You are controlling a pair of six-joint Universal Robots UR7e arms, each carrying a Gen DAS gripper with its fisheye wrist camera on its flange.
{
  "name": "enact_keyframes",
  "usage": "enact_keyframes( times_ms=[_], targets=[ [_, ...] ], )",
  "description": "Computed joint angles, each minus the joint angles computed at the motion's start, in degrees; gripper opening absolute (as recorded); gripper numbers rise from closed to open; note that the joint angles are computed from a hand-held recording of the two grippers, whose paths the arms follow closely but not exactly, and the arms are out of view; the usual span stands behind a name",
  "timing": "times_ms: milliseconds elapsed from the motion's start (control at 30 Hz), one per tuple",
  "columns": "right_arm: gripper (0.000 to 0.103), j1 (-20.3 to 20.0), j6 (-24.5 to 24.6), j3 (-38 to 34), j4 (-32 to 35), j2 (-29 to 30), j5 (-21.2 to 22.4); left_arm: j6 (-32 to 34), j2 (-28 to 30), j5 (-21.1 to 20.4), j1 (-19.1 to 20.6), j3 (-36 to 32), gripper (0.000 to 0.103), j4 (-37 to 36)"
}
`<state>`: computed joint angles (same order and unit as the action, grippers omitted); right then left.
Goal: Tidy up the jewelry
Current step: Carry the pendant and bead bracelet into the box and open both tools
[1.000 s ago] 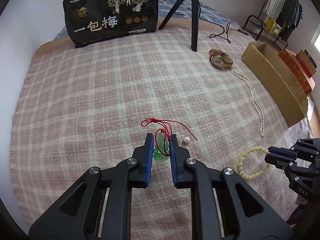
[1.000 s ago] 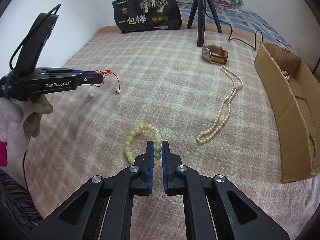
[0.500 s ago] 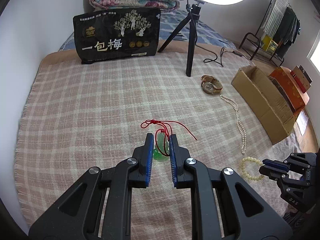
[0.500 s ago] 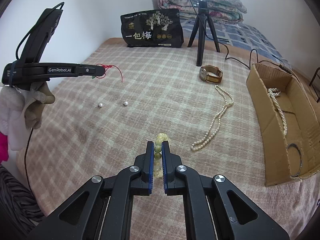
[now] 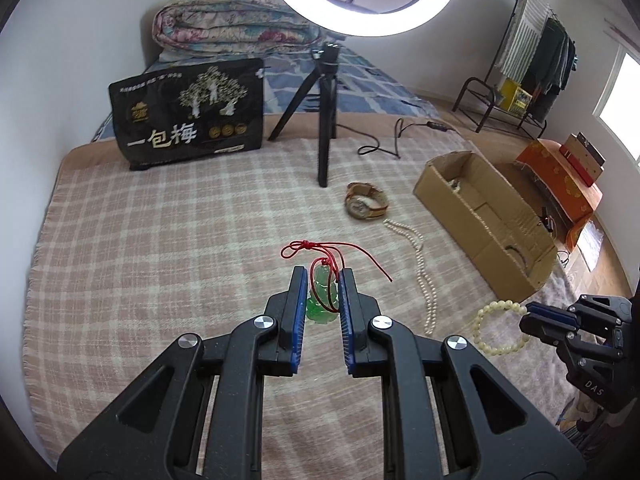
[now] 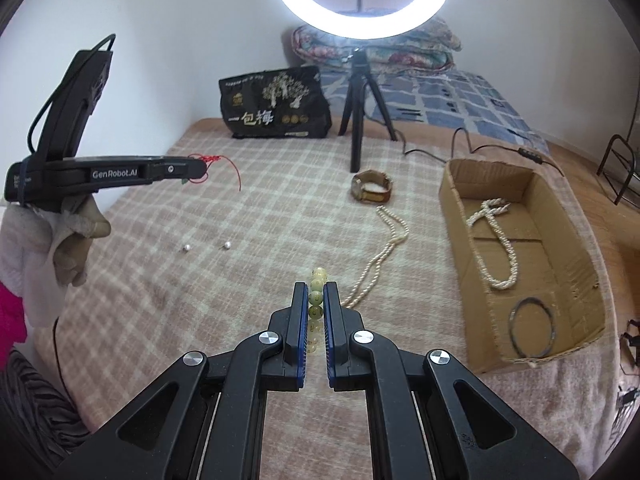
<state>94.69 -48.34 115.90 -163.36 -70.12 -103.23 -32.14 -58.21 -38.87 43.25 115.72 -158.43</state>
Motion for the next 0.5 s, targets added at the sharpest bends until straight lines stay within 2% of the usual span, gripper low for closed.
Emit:
enact_keyframes(
  times_ms=[500],
  targets=[
    [0.006,-3.78,2.73,-4.78,-1.90,-3.91,1.19,7.75,10.74,-3.34,-1.95,-10.88,0.014,-5.03]
  ],
)
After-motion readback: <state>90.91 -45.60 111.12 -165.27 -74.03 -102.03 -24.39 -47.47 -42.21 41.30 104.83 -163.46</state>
